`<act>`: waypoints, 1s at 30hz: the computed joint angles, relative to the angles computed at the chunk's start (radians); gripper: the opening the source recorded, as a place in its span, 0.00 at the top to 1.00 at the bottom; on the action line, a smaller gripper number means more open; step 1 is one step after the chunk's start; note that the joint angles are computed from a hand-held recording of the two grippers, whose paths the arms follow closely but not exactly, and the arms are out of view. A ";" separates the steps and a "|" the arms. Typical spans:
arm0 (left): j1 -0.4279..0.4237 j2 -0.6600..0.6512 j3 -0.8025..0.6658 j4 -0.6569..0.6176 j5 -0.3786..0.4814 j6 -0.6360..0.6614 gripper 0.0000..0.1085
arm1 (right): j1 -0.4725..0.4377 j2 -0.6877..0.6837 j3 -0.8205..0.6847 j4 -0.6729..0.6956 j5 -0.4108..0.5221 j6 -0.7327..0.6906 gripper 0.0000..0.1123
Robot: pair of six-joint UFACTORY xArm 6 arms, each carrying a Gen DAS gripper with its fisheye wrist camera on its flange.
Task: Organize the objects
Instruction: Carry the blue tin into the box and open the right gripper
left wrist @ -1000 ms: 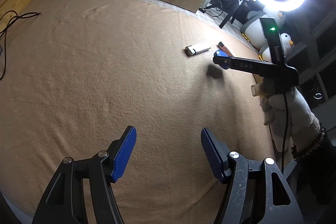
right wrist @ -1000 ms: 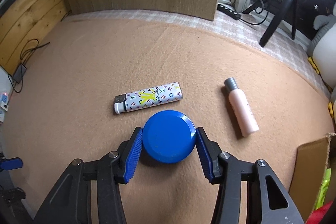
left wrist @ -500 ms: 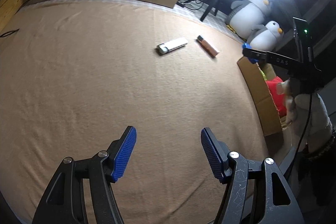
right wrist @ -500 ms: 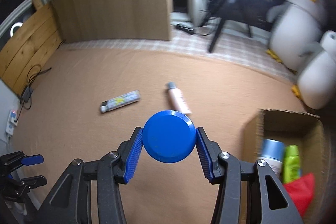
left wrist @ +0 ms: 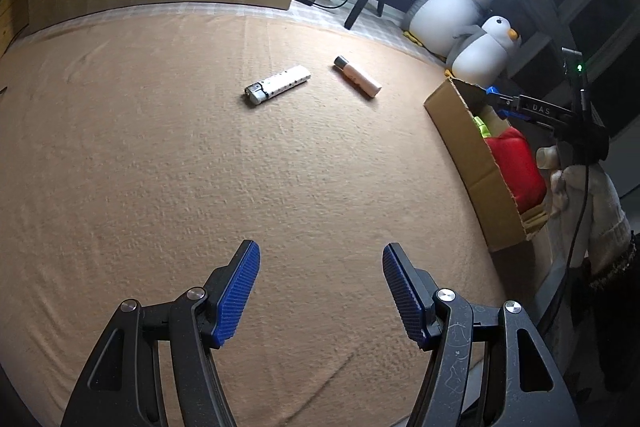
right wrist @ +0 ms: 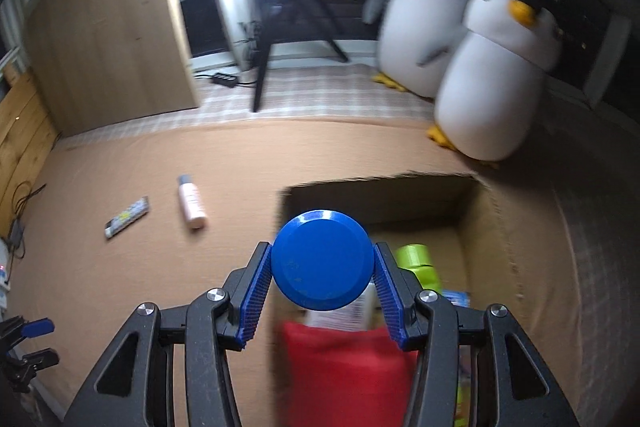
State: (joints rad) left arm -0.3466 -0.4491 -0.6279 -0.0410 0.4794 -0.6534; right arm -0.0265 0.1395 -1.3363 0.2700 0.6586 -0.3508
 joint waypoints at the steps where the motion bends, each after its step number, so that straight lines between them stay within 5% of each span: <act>1: -0.001 0.002 -0.002 -0.001 0.000 0.001 0.38 | -0.008 0.003 0.000 -0.004 -0.002 0.006 0.59; 11: -0.007 0.003 -0.010 0.000 0.009 0.003 0.38 | -0.033 0.027 -0.017 -0.033 0.001 0.025 0.59; 15: -0.006 -0.009 -0.004 0.004 0.016 0.002 0.38 | -0.031 0.027 -0.016 -0.037 -0.007 0.030 0.46; 30: -0.001 -0.011 0.000 0.023 0.017 -0.002 0.38 | -0.024 -0.018 0.011 0.038 0.011 0.013 0.46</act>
